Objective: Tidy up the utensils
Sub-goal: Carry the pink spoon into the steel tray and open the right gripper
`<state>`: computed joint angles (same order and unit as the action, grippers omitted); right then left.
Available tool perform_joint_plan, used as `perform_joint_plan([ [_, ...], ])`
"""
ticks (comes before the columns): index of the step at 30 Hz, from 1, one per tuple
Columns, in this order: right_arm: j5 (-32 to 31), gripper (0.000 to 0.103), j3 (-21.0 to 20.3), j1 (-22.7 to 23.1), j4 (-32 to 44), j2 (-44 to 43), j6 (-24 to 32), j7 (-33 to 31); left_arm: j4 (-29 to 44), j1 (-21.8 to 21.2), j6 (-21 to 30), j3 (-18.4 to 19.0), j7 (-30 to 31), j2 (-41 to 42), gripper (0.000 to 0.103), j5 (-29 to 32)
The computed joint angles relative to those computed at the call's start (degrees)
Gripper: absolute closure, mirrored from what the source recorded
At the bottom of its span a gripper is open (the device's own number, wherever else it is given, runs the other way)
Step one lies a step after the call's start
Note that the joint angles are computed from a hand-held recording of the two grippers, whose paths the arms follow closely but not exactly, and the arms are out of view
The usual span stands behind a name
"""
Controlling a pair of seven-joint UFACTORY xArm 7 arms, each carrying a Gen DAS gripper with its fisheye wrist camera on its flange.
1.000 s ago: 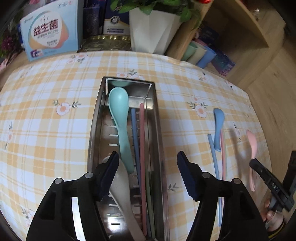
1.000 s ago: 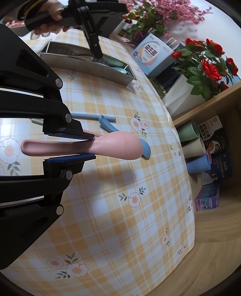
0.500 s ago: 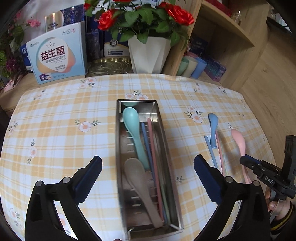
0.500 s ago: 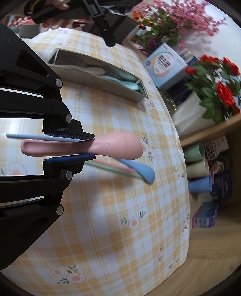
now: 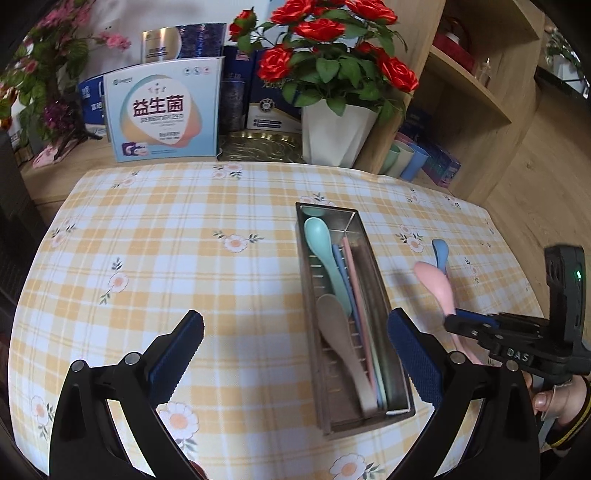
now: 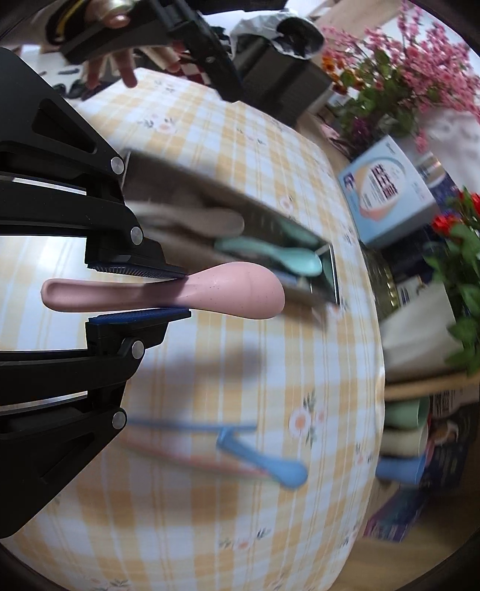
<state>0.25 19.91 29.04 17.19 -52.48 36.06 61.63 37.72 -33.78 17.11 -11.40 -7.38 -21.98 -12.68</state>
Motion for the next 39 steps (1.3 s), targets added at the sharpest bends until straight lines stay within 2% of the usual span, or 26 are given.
perform_joint_plan([
  [5,0.33,0.087,0.27,-1.48,4.73,9.57,-5.00,0.33,-2.55,-1.67,-0.49,2.00,1.44,-2.23,0.006,-2.62],
  [9,0.79,0.087,0.06,-1.84,7.34,15.30,-6.93,1.24,-4.36,-3.03,-0.99,3.30,2.87,-3.81,0.006,-4.48],
  [11,1.43,0.087,-0.38,-1.66,7.63,16.81,-8.02,1.99,-5.11,-4.34,-1.56,4.42,4.33,-4.40,0.006,-5.91],
  [15,2.02,0.087,-0.66,-1.20,8.22,19.13,-9.32,3.02,-5.96,-4.32,-1.44,4.67,4.87,-5.14,0.006,-6.70],
  [25,4.36,0.086,-2.71,0.74,6.80,20.22,-12.09,2.93,-5.96,-3.56,-1.08,4.10,4.04,-4.94,0.006,-6.47],
  [31,6.64,0.085,-4.40,2.65,5.73,20.43,-15.82,0.87,-5.01,-3.64,-0.65,3.41,3.66,-3.93,0.006,-6.43],
  [39,3.35,0.085,-0.41,-0.56,4.20,14.93,-14.86,3.88,-3.82,-3.98,0.09,2.42,2.99,-3.41,0.006,-6.51],
])
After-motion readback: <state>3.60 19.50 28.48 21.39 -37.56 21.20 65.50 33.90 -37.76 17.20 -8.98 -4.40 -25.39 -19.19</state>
